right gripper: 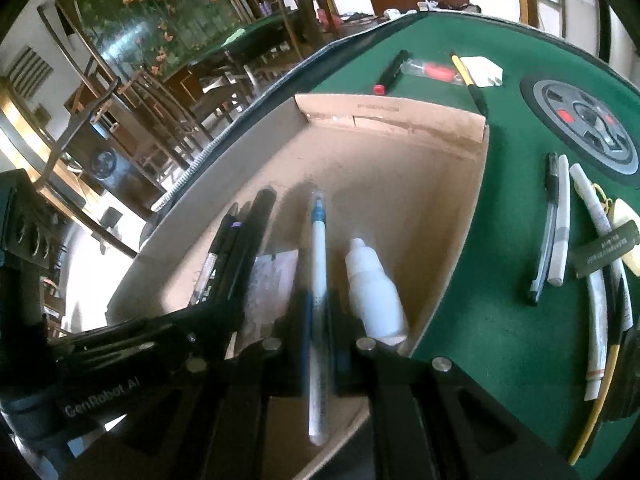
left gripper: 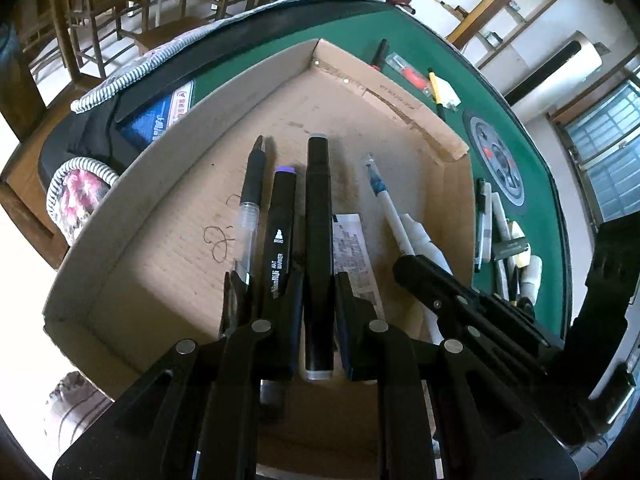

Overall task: Organize rigid objects
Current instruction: 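Lower the marker and white pen into the tray and open both tools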

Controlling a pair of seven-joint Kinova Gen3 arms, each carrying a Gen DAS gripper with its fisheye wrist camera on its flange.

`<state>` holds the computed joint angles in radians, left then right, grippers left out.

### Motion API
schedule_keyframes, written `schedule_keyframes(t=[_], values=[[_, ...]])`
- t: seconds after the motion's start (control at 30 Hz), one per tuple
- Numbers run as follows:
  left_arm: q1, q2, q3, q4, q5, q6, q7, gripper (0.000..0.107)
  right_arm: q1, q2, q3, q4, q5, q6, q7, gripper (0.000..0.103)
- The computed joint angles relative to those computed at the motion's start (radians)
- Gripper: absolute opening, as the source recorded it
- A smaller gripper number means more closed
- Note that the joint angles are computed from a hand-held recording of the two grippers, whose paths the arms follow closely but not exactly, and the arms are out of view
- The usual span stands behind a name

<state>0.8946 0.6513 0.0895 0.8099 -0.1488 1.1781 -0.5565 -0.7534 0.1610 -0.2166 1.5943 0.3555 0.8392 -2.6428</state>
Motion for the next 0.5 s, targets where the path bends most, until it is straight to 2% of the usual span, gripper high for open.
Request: schedule_keyframes(t=[0.13, 0.27, 0.37, 0.5], values=[[0.005, 0.026, -0.005, -0.051, -0.009, 0.044, -0.015, 0.015, 0.001, 0.013, 0.0, -0.01, -0.004, 0.005, 0.022, 0.006], [0.015, 0.028, -0.015, -0.053, -0.018, 0.047, -0.013, 0.015, -0.029, 0.026, 0.005, -0.026, 0.036, 0.041, 0.011, 0.006], [0.011, 0.008, -0.013, -0.013, -0.014, 0.013, -0.003, 0.017, -0.044, 0.033, 0.006, -0.036, 0.059, 0.063, 0.005, 0.007], [0.012, -0.019, -0.008, 0.029, -0.013, -0.02, 0.01, 0.028, -0.005, -0.013, -0.003, 0.021, -0.007, -0.03, 0.046, 0.01]])
